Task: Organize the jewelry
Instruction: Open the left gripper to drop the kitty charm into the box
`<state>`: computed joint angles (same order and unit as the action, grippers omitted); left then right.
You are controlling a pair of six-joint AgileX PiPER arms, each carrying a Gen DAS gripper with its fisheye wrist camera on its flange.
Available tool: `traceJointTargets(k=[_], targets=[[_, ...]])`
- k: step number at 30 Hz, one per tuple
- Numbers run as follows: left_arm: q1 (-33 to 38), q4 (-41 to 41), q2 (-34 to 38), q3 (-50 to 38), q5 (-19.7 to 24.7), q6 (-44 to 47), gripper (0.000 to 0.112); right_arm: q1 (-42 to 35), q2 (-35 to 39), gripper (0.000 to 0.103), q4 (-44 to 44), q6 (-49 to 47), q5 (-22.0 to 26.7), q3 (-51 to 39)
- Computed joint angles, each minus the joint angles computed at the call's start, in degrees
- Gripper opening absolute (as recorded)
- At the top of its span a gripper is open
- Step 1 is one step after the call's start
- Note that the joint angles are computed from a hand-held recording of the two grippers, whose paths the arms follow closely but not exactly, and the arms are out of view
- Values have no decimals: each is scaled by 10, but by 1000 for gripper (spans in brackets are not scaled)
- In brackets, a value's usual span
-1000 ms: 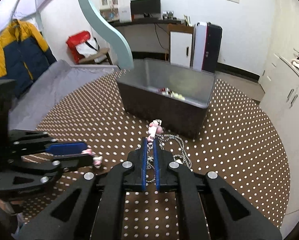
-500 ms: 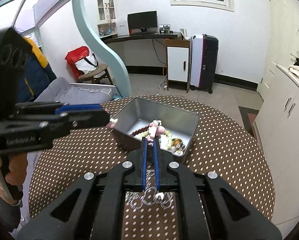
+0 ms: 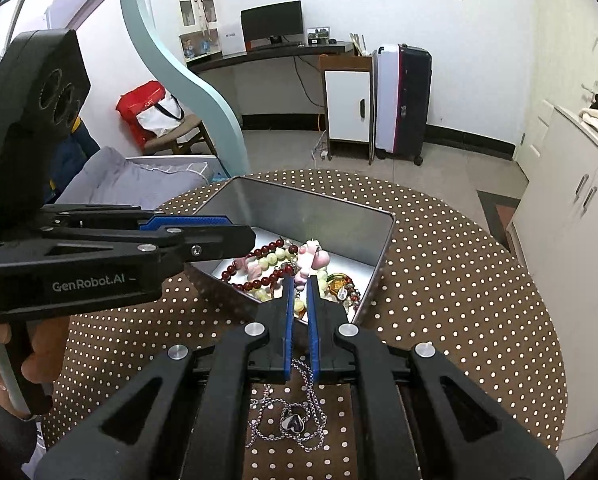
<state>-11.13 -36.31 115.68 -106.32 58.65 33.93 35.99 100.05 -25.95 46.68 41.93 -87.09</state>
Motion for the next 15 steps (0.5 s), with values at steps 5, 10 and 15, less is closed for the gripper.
traceJointTargets(k=[5,10,15], targets=[[-1,-3,-11,17,-9,3,55,-8,-8,6,7,-8,-8,8],[9,-26,-43,57,-31,27,59,8,-32,6,-23,22,-6,31],[17,-51,-107,133,-62,77,59,41,-67,6,-72,67,10,57]])
